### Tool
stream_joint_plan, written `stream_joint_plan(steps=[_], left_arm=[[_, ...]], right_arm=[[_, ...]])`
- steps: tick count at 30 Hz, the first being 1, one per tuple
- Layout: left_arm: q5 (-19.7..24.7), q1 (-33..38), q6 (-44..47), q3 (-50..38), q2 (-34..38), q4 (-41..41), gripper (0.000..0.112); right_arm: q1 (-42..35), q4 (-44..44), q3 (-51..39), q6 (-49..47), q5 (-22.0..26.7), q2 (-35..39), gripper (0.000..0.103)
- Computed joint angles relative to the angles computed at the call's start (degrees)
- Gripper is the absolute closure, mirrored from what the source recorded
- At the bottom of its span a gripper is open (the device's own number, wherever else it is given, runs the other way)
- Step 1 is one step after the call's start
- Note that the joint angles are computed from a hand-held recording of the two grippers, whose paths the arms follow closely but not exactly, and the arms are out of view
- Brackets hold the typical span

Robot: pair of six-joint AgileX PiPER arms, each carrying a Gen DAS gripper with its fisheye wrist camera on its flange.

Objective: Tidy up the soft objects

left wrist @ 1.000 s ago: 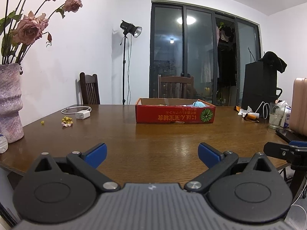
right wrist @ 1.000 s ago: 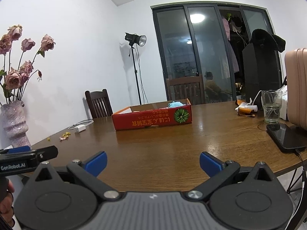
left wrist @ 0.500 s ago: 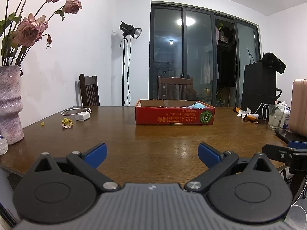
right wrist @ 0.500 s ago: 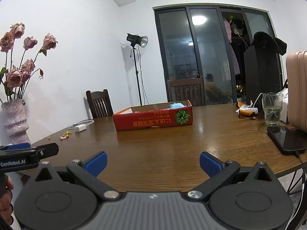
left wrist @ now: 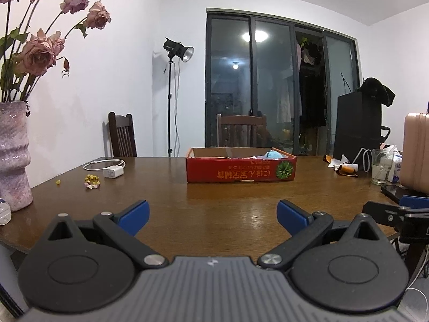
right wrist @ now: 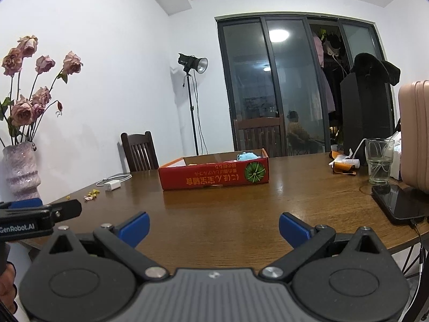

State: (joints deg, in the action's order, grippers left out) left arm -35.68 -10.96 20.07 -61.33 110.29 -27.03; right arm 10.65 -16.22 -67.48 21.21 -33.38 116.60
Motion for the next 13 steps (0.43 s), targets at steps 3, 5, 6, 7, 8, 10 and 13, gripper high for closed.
stream_joint_plan(steps=[3,5,6,7,8,10,13], left_arm=[[0.27,0.06,-0.58,0.03,-0.22,0.48,0.009],[-0.04,0.04,-0.73,0.19,-0.28,0.96,0.009],[-0.16,0.01,-0.74,0.3,-0.35,1.0,0.009],[-0.22,0.08,-1.1,0.45,-0.41,1.45,0.009],[-0.19,0.11,-1.2,0.48,-0.43,1.62,0.009],[-0.22,0.15,-1.29,0.37,-0.38,1.71,0.009],[-1.5,0.12,-1.89,1.02,-0.47,2.37,0.009]], right_arm=[[0.03,-0.08,-0.07,0.11,0.21,-0.11,0.0],[0.08,0.2,0.0,-0.15,0.01,-0.07,0.0],[0.06,0.14,-0.03,-0.1,0.06,-0.04,0.0],[0.07,0.29,0.02,-0.18,-0.06,-0.02,0.0],[0.03,0.35,0.31,-0.24,-0.38,-0.06,0.0],[0.07,0.66,0.49,-0.47,-0.71,-0.06,0.0],[-0.06,0.62,0.45,-0.15,-0.81,0.08,0.0]])
